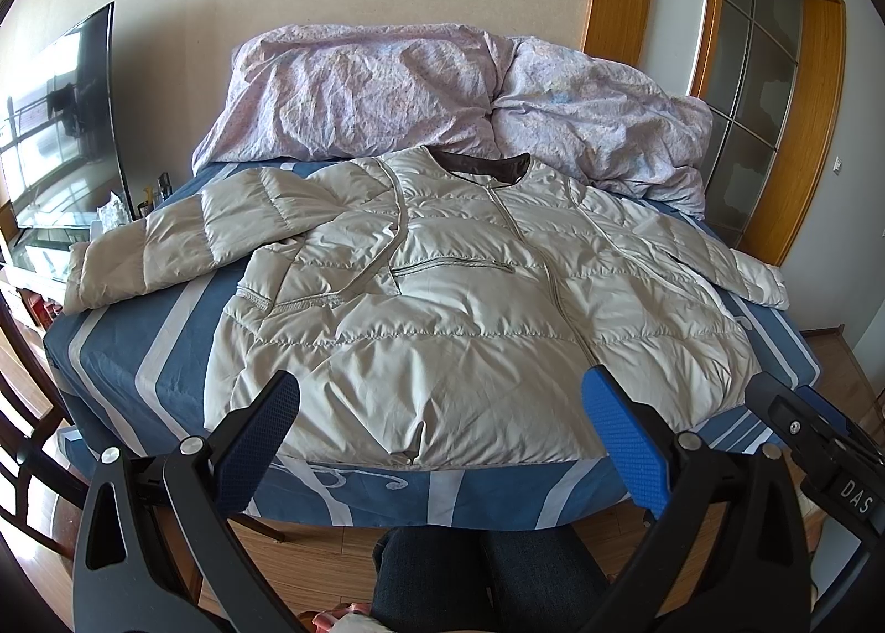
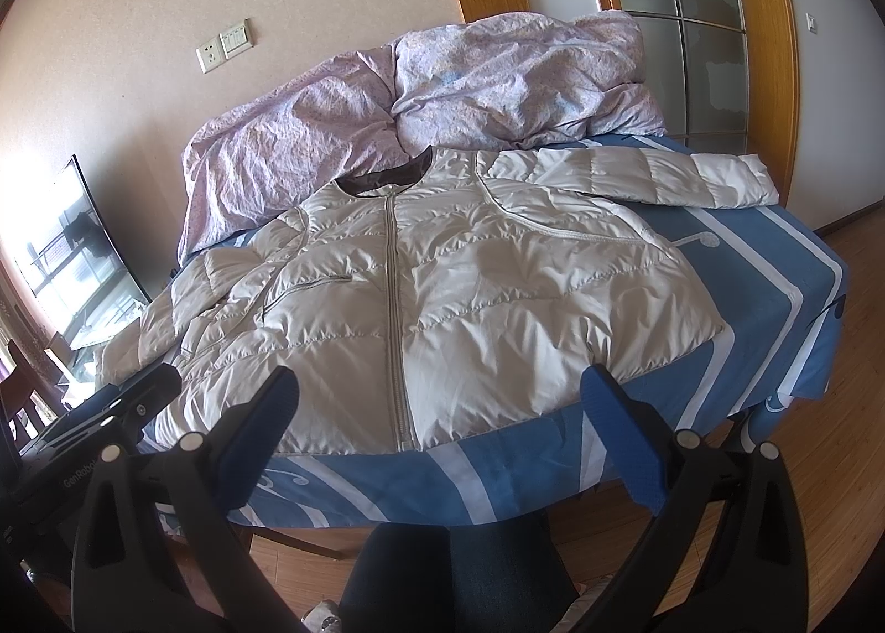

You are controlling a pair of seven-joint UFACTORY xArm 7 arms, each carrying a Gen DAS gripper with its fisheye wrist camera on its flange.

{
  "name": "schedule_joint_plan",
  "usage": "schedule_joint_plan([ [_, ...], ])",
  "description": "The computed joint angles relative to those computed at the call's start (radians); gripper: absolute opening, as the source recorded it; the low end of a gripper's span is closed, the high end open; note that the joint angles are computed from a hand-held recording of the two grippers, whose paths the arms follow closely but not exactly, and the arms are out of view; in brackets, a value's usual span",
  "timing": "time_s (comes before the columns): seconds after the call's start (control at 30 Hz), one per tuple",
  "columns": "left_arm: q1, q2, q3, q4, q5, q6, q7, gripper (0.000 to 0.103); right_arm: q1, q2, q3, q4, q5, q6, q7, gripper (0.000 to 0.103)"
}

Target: Fold large clothes

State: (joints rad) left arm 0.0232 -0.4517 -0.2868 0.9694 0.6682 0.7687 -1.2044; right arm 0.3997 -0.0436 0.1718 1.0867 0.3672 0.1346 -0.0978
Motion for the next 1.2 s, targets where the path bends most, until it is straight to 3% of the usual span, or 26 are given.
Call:
schedule_joint_plan([
  [0.9,0.005,0.019,0.006,0.014,0.009,-0.006,-0.001,0.102,-0.007,0.004,0.003,0.001,-0.017,-0.004,0.023,0.101],
  [1.13,0.001,0.065,0.036,0.056,0.000,-0.017,0.013,0.102,-0.038,0.076,0.004,0.099,-0.045,0.023,0.051,0.101],
  [1.2,0.000,0.085,0.047,0.070,-0.006,-0.030,0.016,0.102,-0.053,0.102,0.014,0.137,0.002,0.033,0.010,0.101],
])
